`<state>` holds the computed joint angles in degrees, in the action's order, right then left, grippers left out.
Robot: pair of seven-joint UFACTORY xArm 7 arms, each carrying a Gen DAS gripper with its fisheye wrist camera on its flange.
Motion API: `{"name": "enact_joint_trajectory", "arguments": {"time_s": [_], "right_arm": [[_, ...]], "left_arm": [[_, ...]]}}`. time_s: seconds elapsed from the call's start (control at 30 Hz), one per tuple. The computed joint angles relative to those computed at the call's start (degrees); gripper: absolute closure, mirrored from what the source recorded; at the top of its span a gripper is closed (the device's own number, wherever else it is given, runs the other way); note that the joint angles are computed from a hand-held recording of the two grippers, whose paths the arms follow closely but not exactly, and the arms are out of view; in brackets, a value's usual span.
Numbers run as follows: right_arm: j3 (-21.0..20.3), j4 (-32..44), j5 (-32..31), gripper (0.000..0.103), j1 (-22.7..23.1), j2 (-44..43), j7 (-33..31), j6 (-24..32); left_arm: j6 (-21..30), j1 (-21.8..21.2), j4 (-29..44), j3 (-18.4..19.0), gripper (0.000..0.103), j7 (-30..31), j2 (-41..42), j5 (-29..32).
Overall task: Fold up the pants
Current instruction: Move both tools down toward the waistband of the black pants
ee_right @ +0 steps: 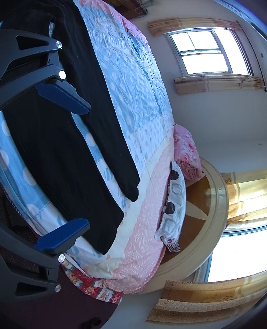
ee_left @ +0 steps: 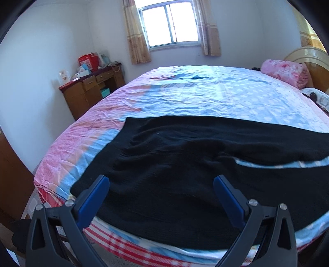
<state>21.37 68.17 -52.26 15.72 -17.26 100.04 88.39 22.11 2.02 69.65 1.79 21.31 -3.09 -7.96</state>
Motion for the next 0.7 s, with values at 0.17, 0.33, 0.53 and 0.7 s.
{"name": "enact_joint_trajectory", "arguments": {"time_s": [0.17, 0.33, 0.53, 0.7], "right_arm": [[-2.1, -3.3, 2.8, 0.001, -0.79, -1.65, -0.87, -5.77], [-2.64, -4.15, 3.74, 0.001, -1.38, 0.01, -4.01, -9.81], [-3.7, -5.99, 2.1, 0.001, -3.13, -2.9, -7.67, -10.72], [-6.49, -9.97, 3.03, 0.002, -7.49, -9.6, -10.71, -13.16]], "left_arm": [[-1.95, 1.19, 2.99, 0.23, 0.0, -4.7, 3.63, 6.09], [-0.09, 1.61, 5.6, -0.29, 0.0, -3.94, 6.25, 5.77], [4.82, 1.01, 10.52, -2.18, 0.0, 2.25, 9.17, -0.66], [6.84, -0.83, 14.53, -2.8, 0.0, 1.21, 11.85, 1.07]]}}
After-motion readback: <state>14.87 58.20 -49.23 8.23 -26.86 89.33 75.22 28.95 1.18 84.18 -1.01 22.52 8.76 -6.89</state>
